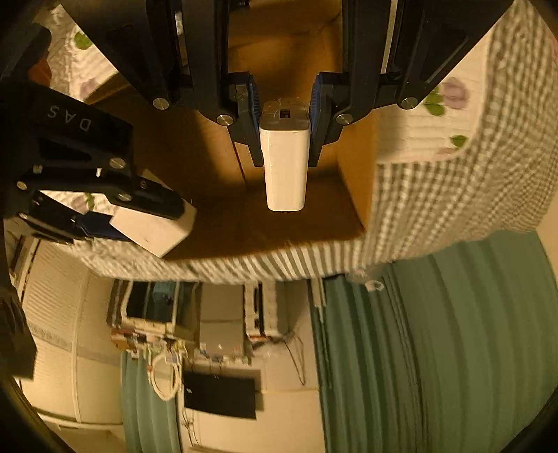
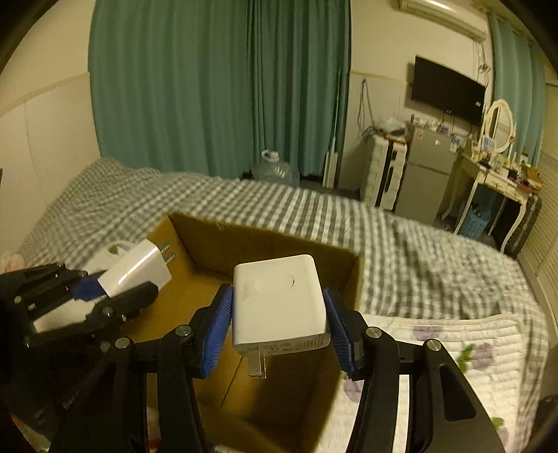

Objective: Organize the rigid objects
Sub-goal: 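Grasp the white charger with the right tool while the left grasps a white tube, then drop the charger and tube into the cardboard box with both tools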

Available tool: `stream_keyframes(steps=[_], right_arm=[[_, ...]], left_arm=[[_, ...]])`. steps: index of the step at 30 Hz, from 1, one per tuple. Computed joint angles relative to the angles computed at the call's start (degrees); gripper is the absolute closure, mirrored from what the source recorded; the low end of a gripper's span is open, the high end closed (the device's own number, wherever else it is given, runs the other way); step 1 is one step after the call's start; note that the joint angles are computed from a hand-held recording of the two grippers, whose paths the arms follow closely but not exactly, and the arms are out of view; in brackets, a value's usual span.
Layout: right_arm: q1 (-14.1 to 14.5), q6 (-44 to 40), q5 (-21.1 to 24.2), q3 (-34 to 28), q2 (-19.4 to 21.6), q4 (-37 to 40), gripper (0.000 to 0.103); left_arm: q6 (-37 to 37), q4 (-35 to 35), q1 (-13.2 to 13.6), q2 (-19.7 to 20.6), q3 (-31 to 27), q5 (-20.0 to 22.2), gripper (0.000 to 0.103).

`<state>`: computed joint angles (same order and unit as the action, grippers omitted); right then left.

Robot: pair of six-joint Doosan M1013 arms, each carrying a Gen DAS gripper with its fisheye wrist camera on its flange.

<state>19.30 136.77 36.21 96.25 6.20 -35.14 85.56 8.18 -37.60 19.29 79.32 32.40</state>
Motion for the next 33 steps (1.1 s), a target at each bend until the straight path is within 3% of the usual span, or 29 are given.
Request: stream_keyframes(steps=[4,5,6,8,12,18,24,29,33], right_arm=[[-1.44,2.34,-3.93,1.49,0.82,-0.48,0.050],[-1.54,3.64,-3.96,1.51,0.86,-0.92,0.046],[-1.65,5.31,-4.52,1.87,0.41,-2.13,0.034],[-1.72,8.37,-6.88,2.89,-1.15,-4.86,0.023],[-0.27,11.84,-5.40,3.79,-4.32,-9.61,0.021],[3.43,9.63,-0.34,5.69,-9.38,-11.24,0.016],[6.00,5.50,2.12,9.44,-13.32,-7.42,0.016],[6.73,0.86,1.91,12.20,-12.65,-0.79,0.016],[6.72,-4.45,3.46,13.22,-9.10,6.17,0.016]], left_arm=[[-0.31,0.47,0.06,0.45,0.29,-1.93,0.078],[-0.10,-0.06,0.13,0.31,0.39,-2.05,0.073],[-0.20,-0.32,0.16,0.02,0.59,-2.17,0.058],[-1.99,1.29,-0.06,-1.09,1.38,-2.52,0.043],[-5.34,5.57,-0.85,-4.87,4.13,-3.26,0.043],[-11.73,11.61,-2.16,-10.28,8.83,-1.78,0.043],[-18.06,15.88,-2.92,-13.94,14.21,-0.35,0.043],[-22.12,18.39,-3.26,-14.48,18.22,1.00,0.043],[-25.01,20.34,-3.24,-12.83,19.33,2.47,0.043]])
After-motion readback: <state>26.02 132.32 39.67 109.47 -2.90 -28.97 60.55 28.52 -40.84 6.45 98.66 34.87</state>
